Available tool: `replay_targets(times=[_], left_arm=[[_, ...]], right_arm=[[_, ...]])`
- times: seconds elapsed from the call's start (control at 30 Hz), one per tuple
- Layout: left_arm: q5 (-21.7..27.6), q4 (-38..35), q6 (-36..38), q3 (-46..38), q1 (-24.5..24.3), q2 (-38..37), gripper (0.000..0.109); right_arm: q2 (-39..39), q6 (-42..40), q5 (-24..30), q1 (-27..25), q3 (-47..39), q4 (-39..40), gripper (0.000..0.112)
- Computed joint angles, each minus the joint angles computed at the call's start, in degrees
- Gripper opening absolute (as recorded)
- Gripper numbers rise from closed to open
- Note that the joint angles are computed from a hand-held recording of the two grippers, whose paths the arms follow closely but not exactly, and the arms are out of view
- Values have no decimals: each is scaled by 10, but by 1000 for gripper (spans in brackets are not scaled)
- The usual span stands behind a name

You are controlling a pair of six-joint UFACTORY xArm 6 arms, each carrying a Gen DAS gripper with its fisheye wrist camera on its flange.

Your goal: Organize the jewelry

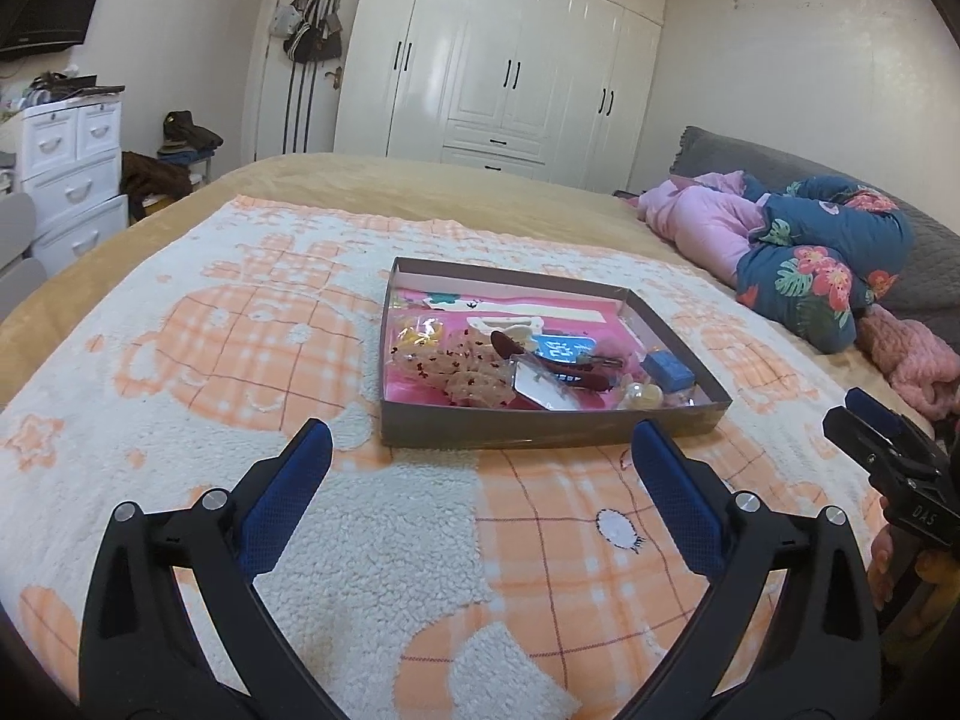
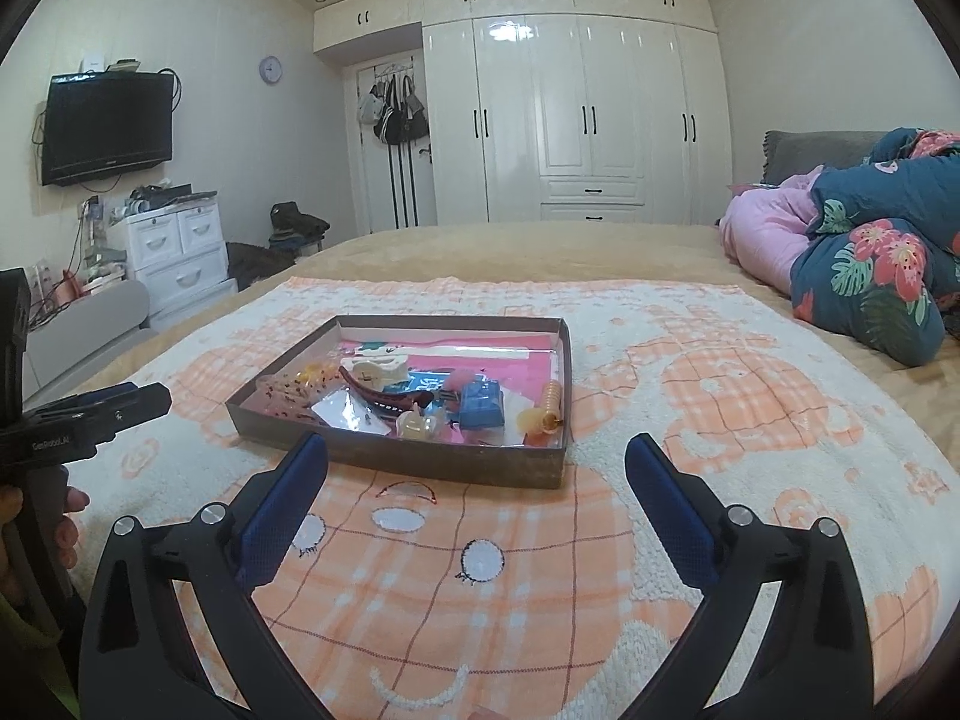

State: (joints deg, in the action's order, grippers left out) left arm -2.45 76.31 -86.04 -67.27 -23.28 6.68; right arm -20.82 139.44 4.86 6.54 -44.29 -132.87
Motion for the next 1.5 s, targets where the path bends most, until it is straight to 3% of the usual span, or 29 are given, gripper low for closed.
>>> replay_targets(times=[0.5, 0.7, 0.87, 1.1, 1.5], left_arm=[[29, 263, -263, -25, -19, -16, 92], [45, 327, -329, -29, -27, -20, 92], [57, 311, -304, -24, -34, -21, 92], [62, 346, -341, -25, -38, -25, 92], [71, 329, -325, -19, -39, -29, 92]], right_arm=[[-54, 52, 75, 29, 57, -27, 97], [-71, 56, 108, 44, 75, -35, 97], [-67, 43, 119, 52, 76, -29, 97], [-60, 24, 121, 56, 76, -11, 97], [-56, 25, 122, 55, 76, -8, 97]])
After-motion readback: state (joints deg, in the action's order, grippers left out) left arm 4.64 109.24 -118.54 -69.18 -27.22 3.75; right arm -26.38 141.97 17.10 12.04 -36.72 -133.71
